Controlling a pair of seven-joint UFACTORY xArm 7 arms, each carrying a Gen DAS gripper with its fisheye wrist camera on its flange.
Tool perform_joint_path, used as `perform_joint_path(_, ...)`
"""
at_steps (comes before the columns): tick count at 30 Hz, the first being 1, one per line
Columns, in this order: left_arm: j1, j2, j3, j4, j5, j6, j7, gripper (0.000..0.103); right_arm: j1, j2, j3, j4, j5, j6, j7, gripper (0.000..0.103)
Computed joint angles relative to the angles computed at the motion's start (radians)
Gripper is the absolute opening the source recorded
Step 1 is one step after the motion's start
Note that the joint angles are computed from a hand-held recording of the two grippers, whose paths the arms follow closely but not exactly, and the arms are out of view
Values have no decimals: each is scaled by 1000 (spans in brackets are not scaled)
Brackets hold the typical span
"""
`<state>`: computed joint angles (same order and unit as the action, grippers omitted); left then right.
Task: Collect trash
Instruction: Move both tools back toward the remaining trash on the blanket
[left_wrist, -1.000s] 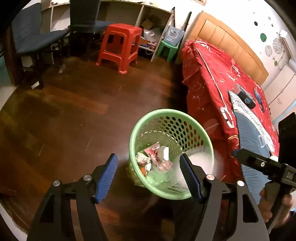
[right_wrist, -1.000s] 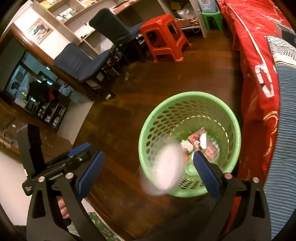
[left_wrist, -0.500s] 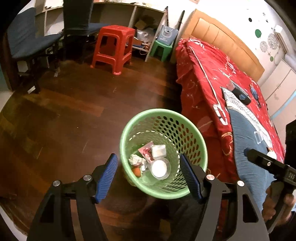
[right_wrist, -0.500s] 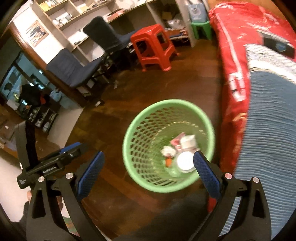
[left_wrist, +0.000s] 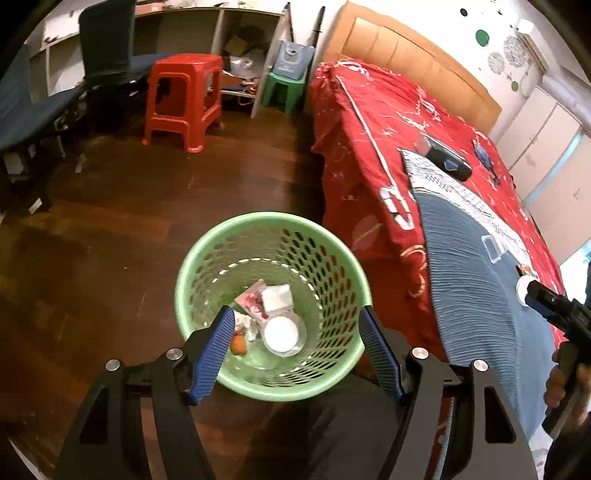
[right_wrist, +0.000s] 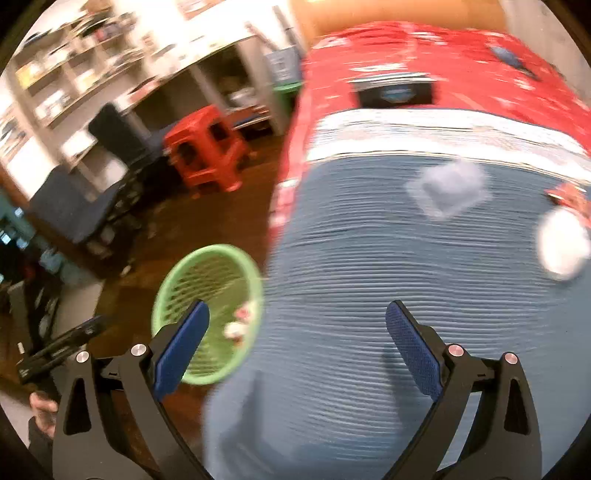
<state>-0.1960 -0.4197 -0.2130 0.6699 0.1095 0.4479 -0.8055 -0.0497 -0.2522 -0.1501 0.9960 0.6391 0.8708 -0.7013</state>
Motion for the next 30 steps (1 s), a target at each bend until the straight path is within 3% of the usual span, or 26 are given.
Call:
perform_joint_path(7,-25,100,-23,98,20,-3,1,67,-126,96,-65,77,-48,-47,68,94)
perform_joint_path(15,-76,215,-14,205,32,-10,29,67,-240,217,-59,189,-70,-42,174,92)
perform_joint_path(21,-105,273,-1,266,27,-4,65,67,-277,308,-22,269,-109,-67,282,91)
perform_joint_path(30,-145,414,14,427,33,22,123,67,-276,439,23,371,-276,-119,539,85)
